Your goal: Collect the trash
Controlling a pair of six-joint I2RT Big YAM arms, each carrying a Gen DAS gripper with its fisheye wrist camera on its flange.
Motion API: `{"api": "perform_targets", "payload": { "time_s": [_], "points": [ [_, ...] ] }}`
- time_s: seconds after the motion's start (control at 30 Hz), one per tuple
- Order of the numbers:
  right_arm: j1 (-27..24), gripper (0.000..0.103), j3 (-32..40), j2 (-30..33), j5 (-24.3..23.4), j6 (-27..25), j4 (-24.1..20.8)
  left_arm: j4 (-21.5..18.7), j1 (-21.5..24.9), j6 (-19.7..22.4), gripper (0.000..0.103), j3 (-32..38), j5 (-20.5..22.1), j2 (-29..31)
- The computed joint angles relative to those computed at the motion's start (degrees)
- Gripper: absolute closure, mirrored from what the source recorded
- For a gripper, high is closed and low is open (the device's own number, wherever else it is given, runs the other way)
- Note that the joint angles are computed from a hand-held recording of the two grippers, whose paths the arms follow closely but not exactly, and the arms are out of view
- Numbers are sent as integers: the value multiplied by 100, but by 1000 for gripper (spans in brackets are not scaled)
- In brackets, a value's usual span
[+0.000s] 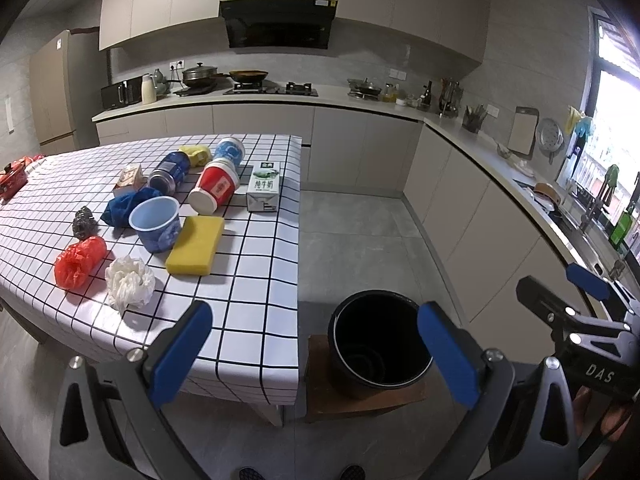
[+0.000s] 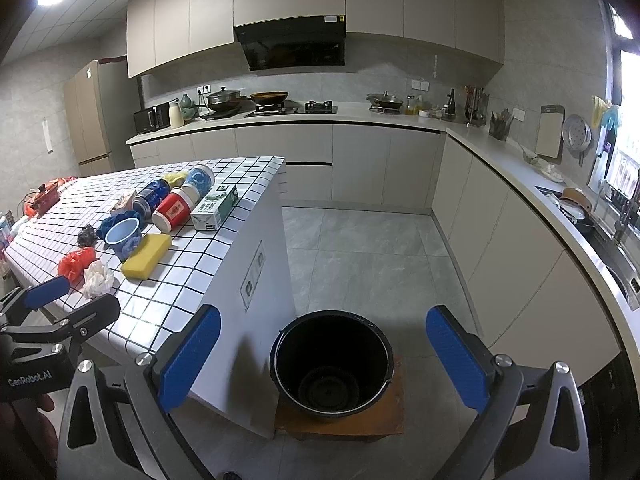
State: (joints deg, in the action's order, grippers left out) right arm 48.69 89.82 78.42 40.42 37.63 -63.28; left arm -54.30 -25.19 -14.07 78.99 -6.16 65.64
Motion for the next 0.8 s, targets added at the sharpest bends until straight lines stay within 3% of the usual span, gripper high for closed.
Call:
{"api": "perform_targets", "payload": {
  "time_s": [0.5,0.8],
  "points": [
    [-133,0,25,103,-257,-300,247,69,143,-115,0,-15,-189,70],
    [-232,0,211,380,-521,-592,501,70,651,-207,0,-104,-380,46]
  ]
}}
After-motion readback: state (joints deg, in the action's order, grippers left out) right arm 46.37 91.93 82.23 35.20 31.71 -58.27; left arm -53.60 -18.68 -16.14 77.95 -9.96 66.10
